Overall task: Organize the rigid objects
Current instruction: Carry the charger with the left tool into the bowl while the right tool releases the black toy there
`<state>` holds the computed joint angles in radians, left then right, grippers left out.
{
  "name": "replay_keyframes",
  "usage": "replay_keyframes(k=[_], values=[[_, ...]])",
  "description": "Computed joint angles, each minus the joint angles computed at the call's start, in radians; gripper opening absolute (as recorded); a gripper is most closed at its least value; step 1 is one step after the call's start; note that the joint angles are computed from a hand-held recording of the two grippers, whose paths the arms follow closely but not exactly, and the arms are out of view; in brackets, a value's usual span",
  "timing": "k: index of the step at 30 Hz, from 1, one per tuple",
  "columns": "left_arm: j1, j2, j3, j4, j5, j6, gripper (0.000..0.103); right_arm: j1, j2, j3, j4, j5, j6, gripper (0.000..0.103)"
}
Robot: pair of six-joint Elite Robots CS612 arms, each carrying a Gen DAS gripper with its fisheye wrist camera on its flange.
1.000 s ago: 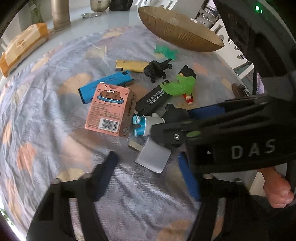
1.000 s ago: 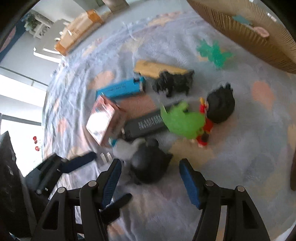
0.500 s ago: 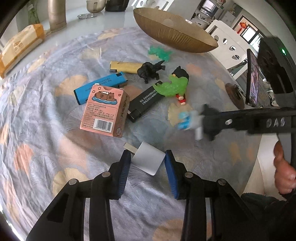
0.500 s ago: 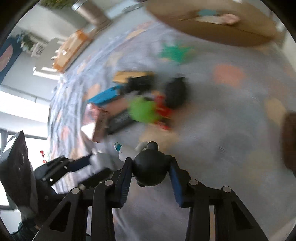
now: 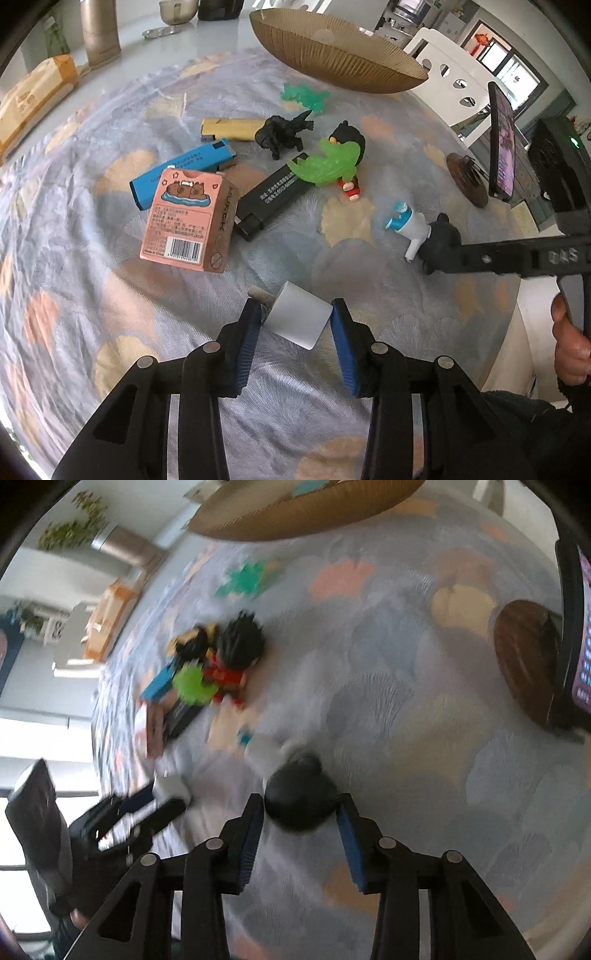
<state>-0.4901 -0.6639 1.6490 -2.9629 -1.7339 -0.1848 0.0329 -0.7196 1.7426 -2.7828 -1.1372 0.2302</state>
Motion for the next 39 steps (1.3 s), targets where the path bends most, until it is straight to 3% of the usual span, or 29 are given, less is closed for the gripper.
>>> replay_keyframes(k=[2, 7, 10, 12, 13, 14, 15, 23, 28, 32, 36, 39], values=[[0.000, 0.001, 0.002, -0.004, -0.002, -0.004, 0.038, -0.002, -0.011, 0.021, -0.032, -0.028, -0.003, 0.065], [-0.008, 0.001, 0.003, -0.003, 0.008, -0.005, 0.049, 0.006, -0.017, 0.017, -0.046, -0.080, -0.041, 0.066], [-0.021, 0.000, 0.005, -0.002, 0.043, 0.011, 0.049, 0.031, -0.002, -0.028, 0.005, -0.104, -0.098, 0.066], [-0.029, 0.000, 0.007, -0.007, 0.068, 0.020, 0.047, 0.055, 0.006, -0.050, 0.022, -0.181, -0.122, 0.066], [-0.034, -0.001, 0.009, -0.012, 0.089, 0.026, 0.035, 0.069, 0.014, -0.059, 0.013, -0.226, -0.128, 0.066], [-0.035, -0.001, 0.008, -0.011, 0.091, 0.034, 0.035, 0.076, 0.020, -0.064, 0.006, -0.247, -0.126, 0.061], [-0.034, -0.002, 0.006, -0.007, 0.082, 0.034, 0.035, 0.079, 0.023, -0.069, 0.011, -0.256, -0.123, 0.044], [-0.021, -0.036, -0.009, -0.073, 0.041, 0.050, 0.035, 0.062, -0.019, -0.030, -0.076, -0.181, -0.148, 0.042], [-0.014, -0.047, -0.093, -0.146, 0.026, 0.113, 0.035, 0.035, -0.068, -0.023, -0.198, -0.206, -0.117, 0.042], [-0.013, -0.025, -0.201, -0.174, 0.017, 0.151, 0.035, 0.018, -0.079, -0.065, -0.286, -0.261, -0.053, 0.042], [-0.014, 0.018, -0.310, -0.152, 0.009, 0.176, 0.035, 0.004, -0.062, -0.121, -0.284, -0.297, 0.024, 0.042], [-0.016, 0.065, -0.393, -0.074, 0.005, 0.182, 0.035, 0.001, -0.033, -0.174, -0.224, -0.315, 0.062, 0.042]])
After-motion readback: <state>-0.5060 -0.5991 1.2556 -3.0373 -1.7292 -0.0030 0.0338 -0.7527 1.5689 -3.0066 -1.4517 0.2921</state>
